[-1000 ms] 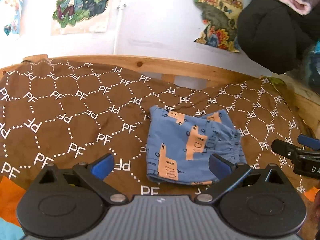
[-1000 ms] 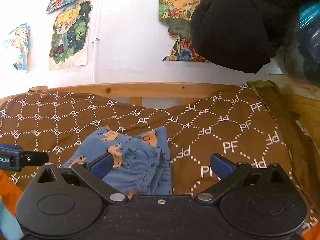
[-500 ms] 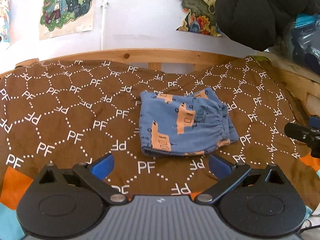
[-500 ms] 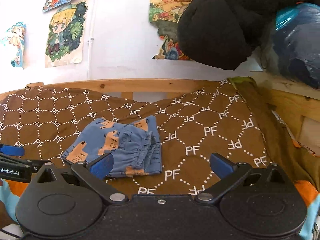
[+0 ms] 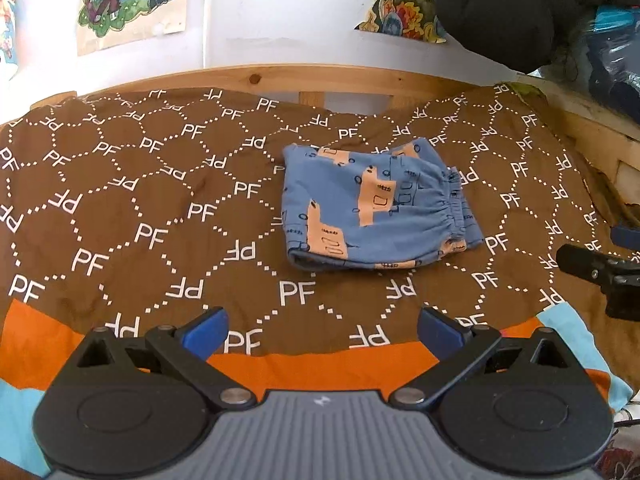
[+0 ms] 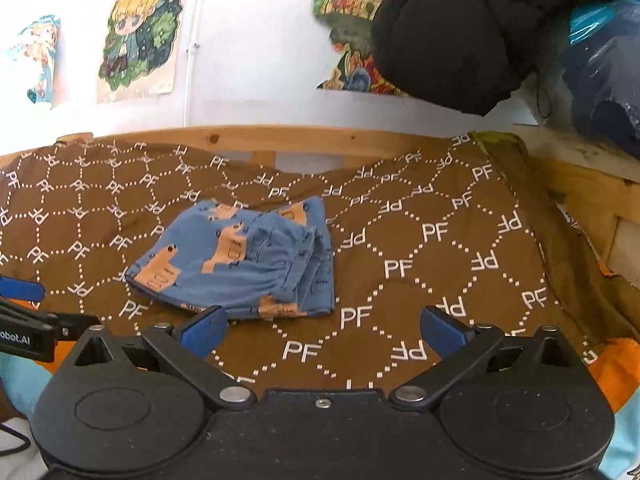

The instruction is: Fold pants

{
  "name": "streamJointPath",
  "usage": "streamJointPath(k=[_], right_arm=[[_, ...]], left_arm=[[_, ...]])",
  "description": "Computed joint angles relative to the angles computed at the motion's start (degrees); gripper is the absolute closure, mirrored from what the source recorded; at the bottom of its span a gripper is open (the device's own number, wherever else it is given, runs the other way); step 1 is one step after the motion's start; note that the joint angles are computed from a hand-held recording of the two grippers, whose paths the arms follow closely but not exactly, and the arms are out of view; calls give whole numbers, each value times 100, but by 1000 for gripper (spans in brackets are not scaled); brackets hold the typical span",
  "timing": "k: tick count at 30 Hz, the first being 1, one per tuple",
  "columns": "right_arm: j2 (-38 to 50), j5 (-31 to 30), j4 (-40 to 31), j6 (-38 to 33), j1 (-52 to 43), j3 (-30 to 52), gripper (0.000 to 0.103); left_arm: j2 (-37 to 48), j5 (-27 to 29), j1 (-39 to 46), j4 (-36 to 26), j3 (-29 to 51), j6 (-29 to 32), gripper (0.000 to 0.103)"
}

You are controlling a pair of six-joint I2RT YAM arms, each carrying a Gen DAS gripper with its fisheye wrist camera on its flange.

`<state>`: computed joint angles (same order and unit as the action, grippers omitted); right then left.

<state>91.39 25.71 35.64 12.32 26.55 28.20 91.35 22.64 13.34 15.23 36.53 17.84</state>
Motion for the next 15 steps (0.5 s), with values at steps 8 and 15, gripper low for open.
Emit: streamJointPath(k=[8,15], right_arm=[[56,-11,-125,17,17,66,1],[77,-10,-197,92,4,97,1]], left_arm=[[50,-44,55,-159,60,-39,0],[61,-16,72,-182,76,-15,0]])
